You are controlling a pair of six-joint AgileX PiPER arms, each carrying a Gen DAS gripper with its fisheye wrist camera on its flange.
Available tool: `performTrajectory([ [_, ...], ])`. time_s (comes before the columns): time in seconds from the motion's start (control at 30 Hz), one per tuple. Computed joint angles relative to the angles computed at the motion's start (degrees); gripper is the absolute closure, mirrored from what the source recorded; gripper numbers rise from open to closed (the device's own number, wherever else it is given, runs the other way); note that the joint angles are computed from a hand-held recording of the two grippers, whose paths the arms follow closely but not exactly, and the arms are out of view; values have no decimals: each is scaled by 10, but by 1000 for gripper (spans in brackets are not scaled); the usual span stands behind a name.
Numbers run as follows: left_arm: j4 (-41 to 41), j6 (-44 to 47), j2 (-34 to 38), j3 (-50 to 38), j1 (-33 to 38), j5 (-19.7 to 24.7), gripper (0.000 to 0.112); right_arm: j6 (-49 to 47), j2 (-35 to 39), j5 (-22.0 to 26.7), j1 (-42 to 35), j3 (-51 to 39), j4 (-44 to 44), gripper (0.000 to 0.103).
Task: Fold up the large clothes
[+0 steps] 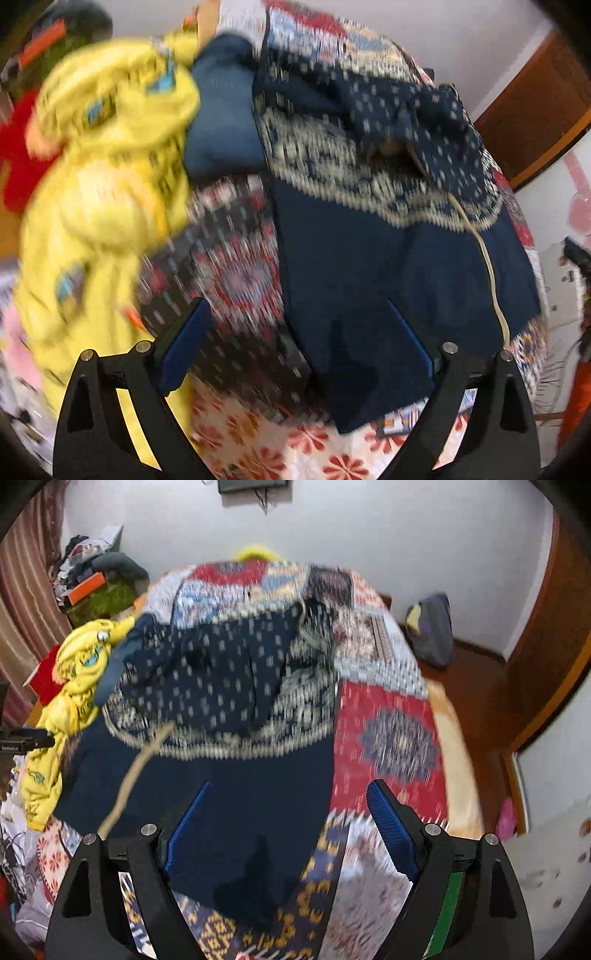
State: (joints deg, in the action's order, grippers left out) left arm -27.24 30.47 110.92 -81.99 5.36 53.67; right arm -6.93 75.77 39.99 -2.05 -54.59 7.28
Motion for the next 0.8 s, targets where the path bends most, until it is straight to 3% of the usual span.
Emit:
performTrajectory([
  [0.1, -32, 28, -9, 49, 4, 1, 24, -10, -5, -9, -6, 41, 20, 21],
  [0.33, -88, 81, -8, 97, 1, 21, 59, -57, -4, -27, -20, 96, 76, 21],
  [0.43, -90, 82, -3, 107, -5, 6, 66, -109, 4, -33, -38, 112, 142, 21],
  [0.47, -95, 83, -2, 108, -4, 6, 76, -128, 11, -30, -44, 113, 164, 21],
  [0.57, -103, 79, 7, 101, -1, 16, 94, -184, 37, -21, -61, 116, 225, 22],
  [0.6, -106, 83, 6, 103, -2, 13, 96, -201, 50, -16, -67, 117, 247, 29],
  [0.67, -104, 87, -1, 107, -8, 4, 100, -225, 56, -21, -73, 121, 278, 31],
  [0.73, -98, 85, -14, 113, -18, -14, 103, -242, 58, -18, -77, 120, 300, 44],
  [0.8, -96, 84, -31, 116, -26, -32, 103, -252, 62, -9, -82, 113, 314, 68],
])
